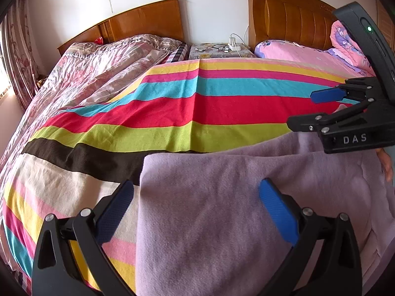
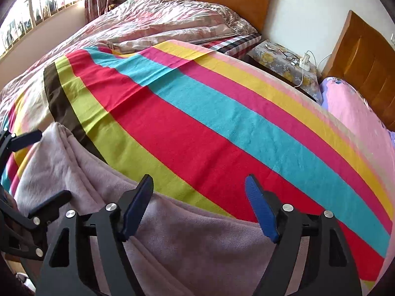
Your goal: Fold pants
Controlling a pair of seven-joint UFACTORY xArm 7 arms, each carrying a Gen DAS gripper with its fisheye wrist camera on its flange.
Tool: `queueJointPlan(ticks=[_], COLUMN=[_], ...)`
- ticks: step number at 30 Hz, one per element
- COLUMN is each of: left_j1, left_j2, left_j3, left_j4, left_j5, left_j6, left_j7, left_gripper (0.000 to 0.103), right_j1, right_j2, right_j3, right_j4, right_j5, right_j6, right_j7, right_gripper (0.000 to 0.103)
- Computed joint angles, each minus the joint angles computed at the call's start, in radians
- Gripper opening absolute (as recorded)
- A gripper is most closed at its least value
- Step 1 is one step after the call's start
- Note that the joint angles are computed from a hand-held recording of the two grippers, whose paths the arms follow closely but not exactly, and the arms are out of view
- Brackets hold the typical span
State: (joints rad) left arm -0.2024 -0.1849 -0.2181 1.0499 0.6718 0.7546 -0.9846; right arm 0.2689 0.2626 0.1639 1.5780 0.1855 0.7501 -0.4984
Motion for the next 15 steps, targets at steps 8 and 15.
queueJointPlan(ticks=[8, 15], left_j1=[0.000, -0.001], left_j2=[0.000, 0.000], left_j3=[0.001, 0.001], left_j4=[0.001, 0.000], left_j5=[-0.006, -0.009], left_j6=[0.002, 0.002], left_j7=[0.005, 0.004], left_gripper=[0.102, 0.102], right_j1=[0.057, -0.046], right_j2=[0.040, -0.153], right_j3=[-0.023, -0.043], right_j4=[0.040, -0.164], right_j5=[-0.109, -0.001], right_j6=[0.020, -0.104], right_j7=[0.087, 0.075], right_gripper=[0.086, 0.088])
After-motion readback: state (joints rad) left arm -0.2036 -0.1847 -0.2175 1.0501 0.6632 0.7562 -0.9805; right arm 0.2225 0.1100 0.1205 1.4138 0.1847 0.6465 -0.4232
